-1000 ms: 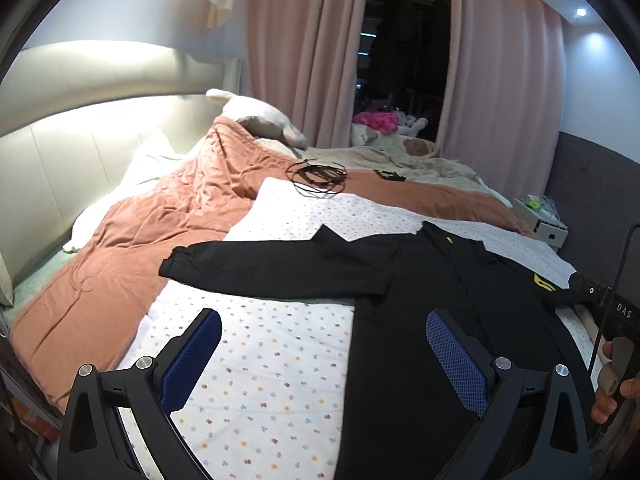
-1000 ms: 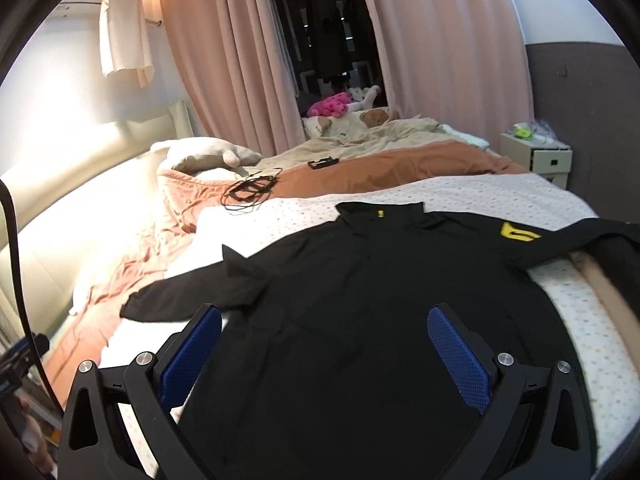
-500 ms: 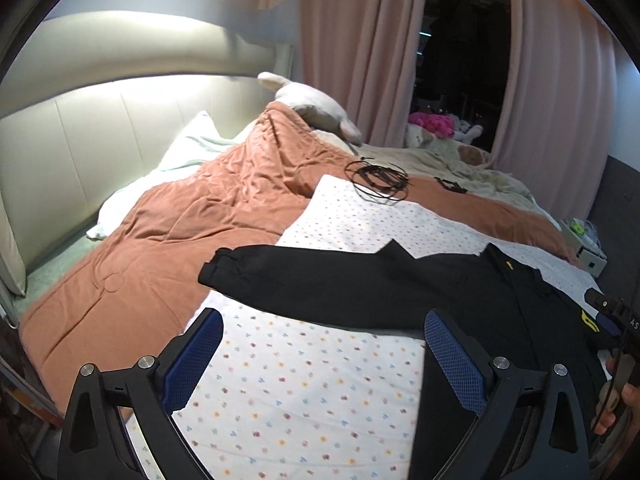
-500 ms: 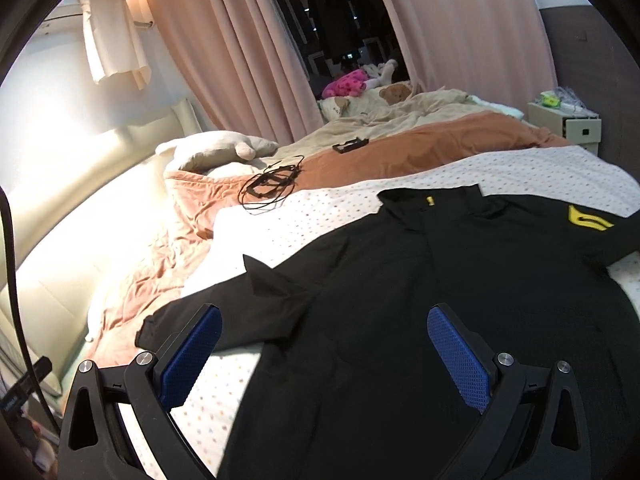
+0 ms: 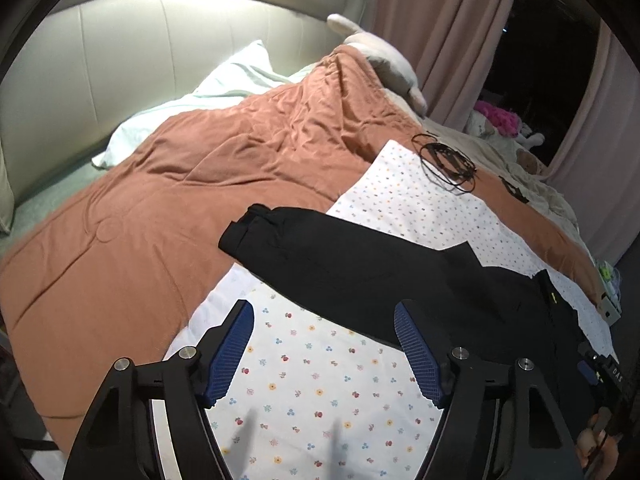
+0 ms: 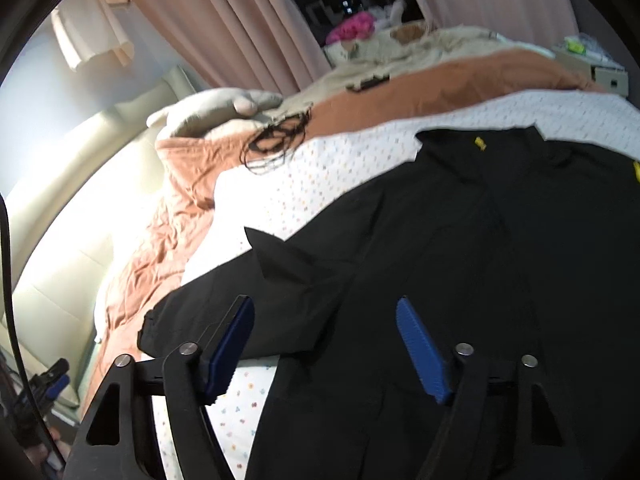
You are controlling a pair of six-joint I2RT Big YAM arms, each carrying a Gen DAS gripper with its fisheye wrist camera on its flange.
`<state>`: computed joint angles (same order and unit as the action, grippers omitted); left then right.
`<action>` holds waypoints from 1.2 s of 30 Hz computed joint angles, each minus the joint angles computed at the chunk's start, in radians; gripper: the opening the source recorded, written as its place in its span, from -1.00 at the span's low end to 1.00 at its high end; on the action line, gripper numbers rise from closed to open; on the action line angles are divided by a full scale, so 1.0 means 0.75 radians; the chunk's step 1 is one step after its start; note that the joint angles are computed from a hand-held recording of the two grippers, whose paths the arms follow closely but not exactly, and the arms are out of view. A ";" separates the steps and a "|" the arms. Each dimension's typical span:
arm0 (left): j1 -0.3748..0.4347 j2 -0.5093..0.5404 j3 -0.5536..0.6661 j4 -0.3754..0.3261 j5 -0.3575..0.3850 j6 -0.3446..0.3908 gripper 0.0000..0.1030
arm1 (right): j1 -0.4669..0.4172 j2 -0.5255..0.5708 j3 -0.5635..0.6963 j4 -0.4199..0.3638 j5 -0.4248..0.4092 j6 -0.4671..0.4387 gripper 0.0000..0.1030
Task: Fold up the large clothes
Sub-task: 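Move the left gripper down toward the black jacket sleeve, then close the left gripper on the sleeve cuff while the right gripper pins the jacket body, then lift the sleeve with the left gripper and fold it across the body toward the right gripper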
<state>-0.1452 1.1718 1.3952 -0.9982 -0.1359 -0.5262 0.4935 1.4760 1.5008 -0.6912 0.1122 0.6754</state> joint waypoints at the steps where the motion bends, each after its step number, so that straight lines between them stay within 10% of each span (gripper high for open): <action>1: 0.019 0.018 0.000 0.005 0.013 -0.014 0.38 | -0.009 0.021 0.010 -0.003 -0.017 0.006 0.39; 20: 0.217 0.453 0.086 0.054 0.173 -0.179 -0.02 | -0.109 0.316 0.151 0.038 -0.316 0.098 -0.61; 26: 0.253 0.510 0.126 0.108 0.150 -0.164 -0.88 | -0.120 0.383 0.128 0.077 -0.443 0.147 -0.74; 36: 0.180 0.422 0.296 0.119 0.065 -0.066 -0.99 | -0.157 0.279 0.039 0.153 -0.490 0.178 -0.77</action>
